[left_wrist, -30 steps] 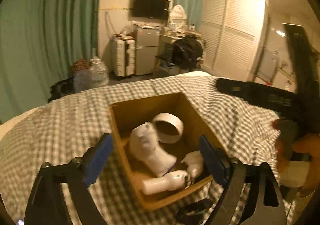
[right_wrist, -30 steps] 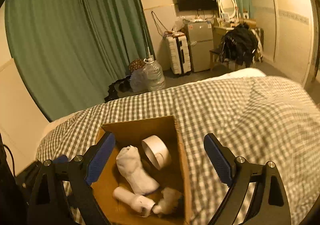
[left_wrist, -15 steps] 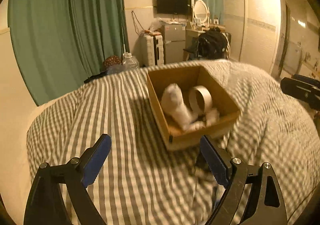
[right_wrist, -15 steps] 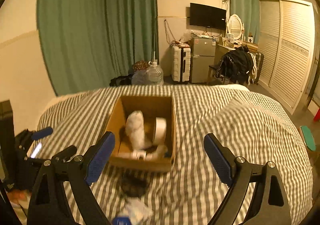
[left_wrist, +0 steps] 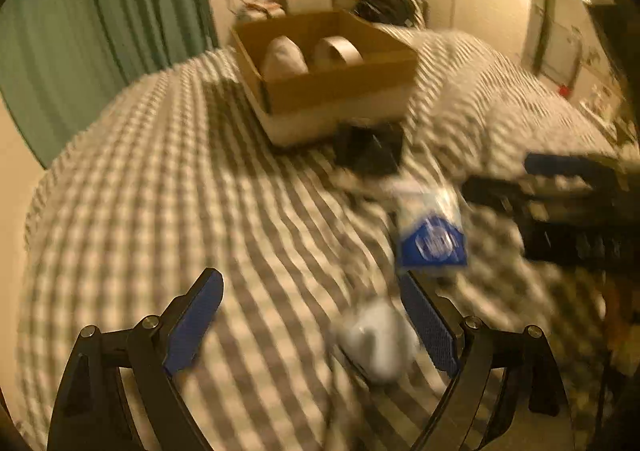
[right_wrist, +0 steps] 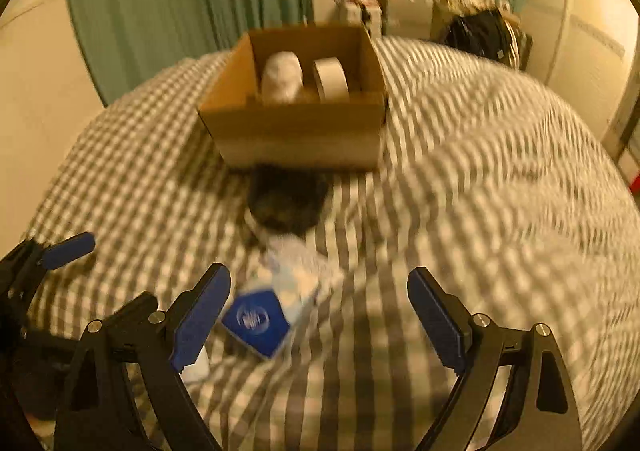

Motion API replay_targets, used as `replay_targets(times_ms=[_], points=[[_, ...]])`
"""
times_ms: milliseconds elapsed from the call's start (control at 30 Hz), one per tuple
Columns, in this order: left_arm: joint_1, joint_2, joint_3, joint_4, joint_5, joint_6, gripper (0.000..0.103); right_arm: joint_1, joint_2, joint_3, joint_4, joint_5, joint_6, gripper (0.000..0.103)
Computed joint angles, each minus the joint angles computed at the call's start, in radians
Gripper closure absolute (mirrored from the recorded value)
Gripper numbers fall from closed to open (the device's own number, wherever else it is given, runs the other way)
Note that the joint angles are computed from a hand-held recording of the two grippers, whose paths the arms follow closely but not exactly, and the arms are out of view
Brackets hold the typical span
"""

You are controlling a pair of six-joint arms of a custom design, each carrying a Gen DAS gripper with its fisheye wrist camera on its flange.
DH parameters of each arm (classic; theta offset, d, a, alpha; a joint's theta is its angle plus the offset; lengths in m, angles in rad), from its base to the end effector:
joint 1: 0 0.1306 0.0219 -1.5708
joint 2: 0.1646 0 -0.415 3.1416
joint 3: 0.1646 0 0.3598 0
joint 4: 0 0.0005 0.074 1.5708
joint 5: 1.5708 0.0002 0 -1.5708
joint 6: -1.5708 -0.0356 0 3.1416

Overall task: Organize objects
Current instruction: 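Grasp the white earbud case with the left tool while the right tool grasps the tissue pack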

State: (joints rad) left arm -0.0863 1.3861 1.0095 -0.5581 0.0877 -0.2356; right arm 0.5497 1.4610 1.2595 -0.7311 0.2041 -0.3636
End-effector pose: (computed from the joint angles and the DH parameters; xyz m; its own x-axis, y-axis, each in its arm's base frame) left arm 0.4112 -0.0392 0.3250 -0.7471 0.2980 -0.5941 0.3210 0.9445 0.0701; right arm 0.3978 0.2347 0.3854 -0.7854 -0.0728 -0.6147 -0.1383 0.9886 0.0597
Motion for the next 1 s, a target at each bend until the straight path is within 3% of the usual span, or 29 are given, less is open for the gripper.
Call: replay_targets(times_ms=[133, 233, 367, 467, 867, 933, 1000], points=[[-0.029, -0.001, -0.039, -0.007, 0.014, -0.05, 0.012, -0.007, -0.003, -0.027, 0.009, 0.001, -0.035, 0.013], [-0.052, 0.027, -0.038, -0.047, 0.041, -0.11, 0.02, -0.003, 0.0, -0.021, 0.007, 0.013, -0.038, 0.013], [-0.066, 0.036, -0.043, -0.052, 0.036, -0.132, 0.043, 0.006, 0.003, -0.015, -0.004, 0.023, -0.038, 0.013], [-0.031, 0.017, -0.03, -0.064, 0.081, -0.102, 0.066, 0.007, 0.0, -0.019, -0.002, 0.025, -0.038, 0.013], [0.122, -0.024, 0.087, -0.21, 0.294, -0.062, 0.075, 0.013, 0.028, 0.012, -0.011, 0.021, -0.001, 0.013], [0.14, -0.024, 0.1, -0.207, 0.285, -0.052, 0.088, 0.018, 0.048, 0.029, -0.014, 0.011, 0.014, 0.013], [0.161, -0.016, 0.115, -0.198, 0.291, -0.048, 0.089, 0.022, 0.073, 0.049, -0.024, -0.004, 0.026, 0.013]])
